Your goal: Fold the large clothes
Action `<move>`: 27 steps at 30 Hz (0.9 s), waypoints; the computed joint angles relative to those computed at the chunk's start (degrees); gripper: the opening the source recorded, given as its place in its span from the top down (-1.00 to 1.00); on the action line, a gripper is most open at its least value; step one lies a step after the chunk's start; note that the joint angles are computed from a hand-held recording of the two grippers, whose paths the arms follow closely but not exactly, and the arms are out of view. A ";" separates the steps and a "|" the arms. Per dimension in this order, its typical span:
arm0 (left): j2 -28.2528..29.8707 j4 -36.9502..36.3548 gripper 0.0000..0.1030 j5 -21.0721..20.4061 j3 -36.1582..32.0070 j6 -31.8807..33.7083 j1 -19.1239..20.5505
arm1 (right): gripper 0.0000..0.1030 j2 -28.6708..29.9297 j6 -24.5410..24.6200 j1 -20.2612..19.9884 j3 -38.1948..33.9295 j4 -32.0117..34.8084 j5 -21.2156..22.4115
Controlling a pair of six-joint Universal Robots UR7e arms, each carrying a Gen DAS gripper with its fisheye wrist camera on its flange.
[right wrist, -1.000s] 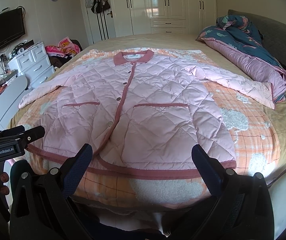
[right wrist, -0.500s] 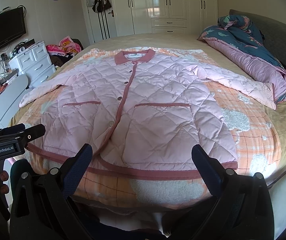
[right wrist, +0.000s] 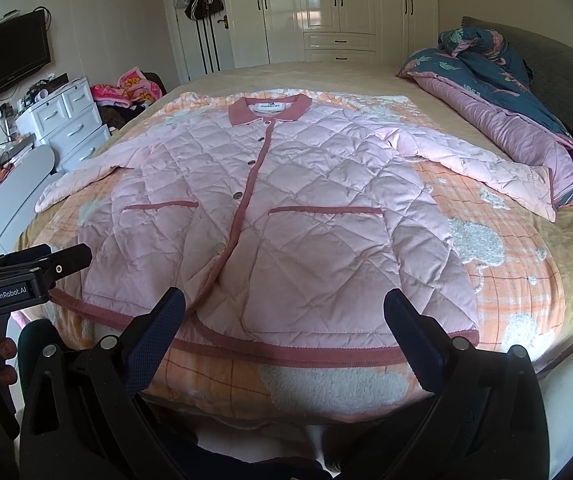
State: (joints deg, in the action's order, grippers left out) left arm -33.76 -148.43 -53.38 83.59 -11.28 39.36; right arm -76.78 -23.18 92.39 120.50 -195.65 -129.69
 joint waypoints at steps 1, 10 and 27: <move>0.11 0.02 -0.84 -0.01 -0.29 0.13 0.15 | -0.92 0.02 -0.02 -0.01 -0.10 0.16 0.01; 2.50 1.92 -0.84 0.64 -5.23 0.14 0.86 | -0.92 0.88 0.33 -0.27 -4.80 6.16 0.69; 8.11 7.00 -0.84 1.64 -18.25 -0.22 1.59 | -0.92 3.03 2.18 -1.22 -15.67 15.43 4.73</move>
